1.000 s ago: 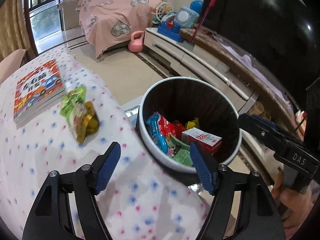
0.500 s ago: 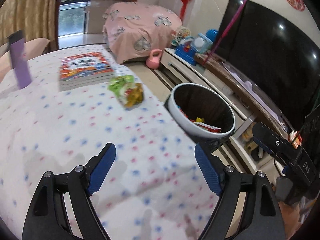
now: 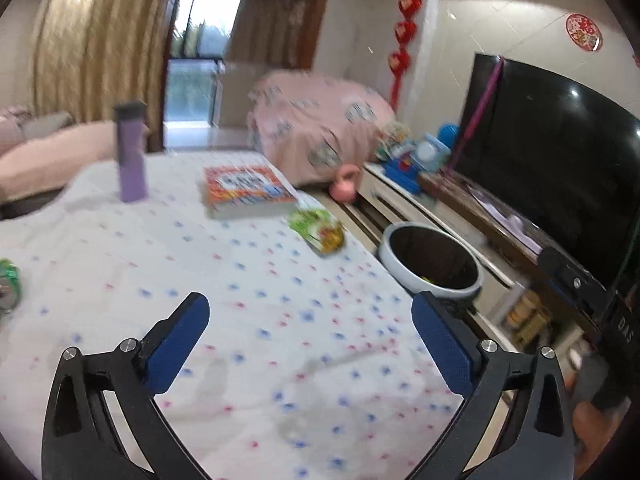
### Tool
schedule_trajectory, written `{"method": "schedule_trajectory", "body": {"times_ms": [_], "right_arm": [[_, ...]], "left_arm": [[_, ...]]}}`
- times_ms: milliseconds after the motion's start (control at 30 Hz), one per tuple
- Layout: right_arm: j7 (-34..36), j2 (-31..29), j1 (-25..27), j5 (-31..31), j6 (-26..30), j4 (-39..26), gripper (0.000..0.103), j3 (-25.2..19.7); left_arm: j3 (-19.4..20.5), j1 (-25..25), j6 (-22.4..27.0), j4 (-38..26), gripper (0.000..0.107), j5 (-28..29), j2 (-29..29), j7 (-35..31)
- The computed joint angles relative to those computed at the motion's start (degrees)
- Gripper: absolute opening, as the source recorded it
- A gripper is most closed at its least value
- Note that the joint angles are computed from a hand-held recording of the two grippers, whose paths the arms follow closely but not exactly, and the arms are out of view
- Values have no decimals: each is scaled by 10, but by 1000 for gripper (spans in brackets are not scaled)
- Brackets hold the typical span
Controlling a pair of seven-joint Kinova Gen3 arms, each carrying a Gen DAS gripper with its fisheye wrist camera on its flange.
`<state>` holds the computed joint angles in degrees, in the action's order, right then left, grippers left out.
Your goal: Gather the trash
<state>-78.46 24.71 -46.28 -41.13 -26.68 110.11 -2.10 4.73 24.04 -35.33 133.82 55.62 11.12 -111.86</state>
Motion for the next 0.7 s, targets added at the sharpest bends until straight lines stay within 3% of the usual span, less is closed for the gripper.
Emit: {"method": "schedule_trajectory", "body": {"times_ms": [167,267,367,467,700], "right_arm": [[64,28,-131,-103,-117,29,103,76],[97,51,-145,-141,-172,33,103,59],[134,69,-108,-161,-225,33,103,-13],[142,77,-98,-164,-246,33,103,-38],[165,79,-96,-178,-303,42,103,-74]], "left_arm": [[-68,129,-117,23,103,78,34,-18],[-93,190,-186,34,103,109,73,2],[-45,166,-235,43,103,126,94,5],[19,118,-269,54,103,129,103,11],[23,128,-283,61,103,144,107,17]]}}
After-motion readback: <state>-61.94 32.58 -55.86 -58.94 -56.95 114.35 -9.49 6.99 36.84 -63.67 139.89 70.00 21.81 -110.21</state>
